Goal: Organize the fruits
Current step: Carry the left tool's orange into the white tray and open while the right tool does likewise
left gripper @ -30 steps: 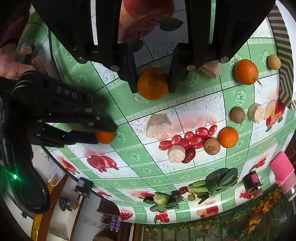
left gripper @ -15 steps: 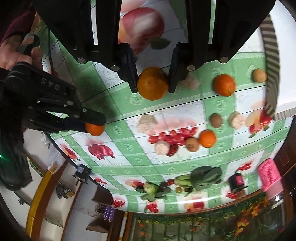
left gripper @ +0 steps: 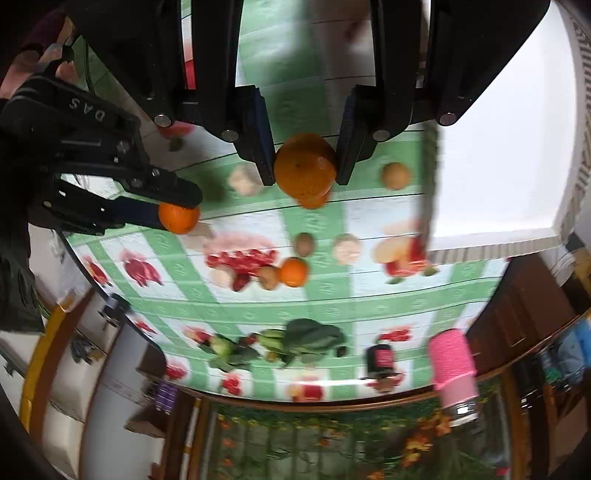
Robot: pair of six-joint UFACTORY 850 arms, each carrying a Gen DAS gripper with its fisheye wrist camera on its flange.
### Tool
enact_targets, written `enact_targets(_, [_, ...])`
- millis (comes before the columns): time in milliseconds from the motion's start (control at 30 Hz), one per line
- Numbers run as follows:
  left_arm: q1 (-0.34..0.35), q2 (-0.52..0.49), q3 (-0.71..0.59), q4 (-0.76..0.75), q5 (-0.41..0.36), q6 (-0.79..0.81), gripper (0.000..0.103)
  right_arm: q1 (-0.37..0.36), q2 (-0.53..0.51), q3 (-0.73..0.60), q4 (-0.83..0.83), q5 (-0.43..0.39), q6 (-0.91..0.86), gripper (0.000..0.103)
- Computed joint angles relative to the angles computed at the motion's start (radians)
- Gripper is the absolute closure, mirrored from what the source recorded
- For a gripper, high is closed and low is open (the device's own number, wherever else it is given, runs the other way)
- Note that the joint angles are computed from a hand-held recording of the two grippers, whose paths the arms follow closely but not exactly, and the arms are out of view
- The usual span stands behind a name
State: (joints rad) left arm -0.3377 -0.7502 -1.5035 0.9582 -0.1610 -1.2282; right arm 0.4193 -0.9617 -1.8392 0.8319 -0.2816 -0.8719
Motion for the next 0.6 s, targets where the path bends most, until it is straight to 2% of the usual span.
enact_targets(133, [0.027,0.035,0.045,0.135,-0.019,-0.148,0.074,0.027,-0.024,-0.052,-0.013,-0.036,-0.003,0.072])
enact_targets(333, [0.089,0.075,0.096,0.224,-0.047,-0.260,0.073,0.069,-0.085,-0.173,-0.076,-0.094,0.037,0.072])
enact_targets(600, [0.163,0.076,0.118,0.164,-0.063,-0.238,0.073,0.116,-0.224,-0.428,-0.184,-0.217,0.139,0.072])
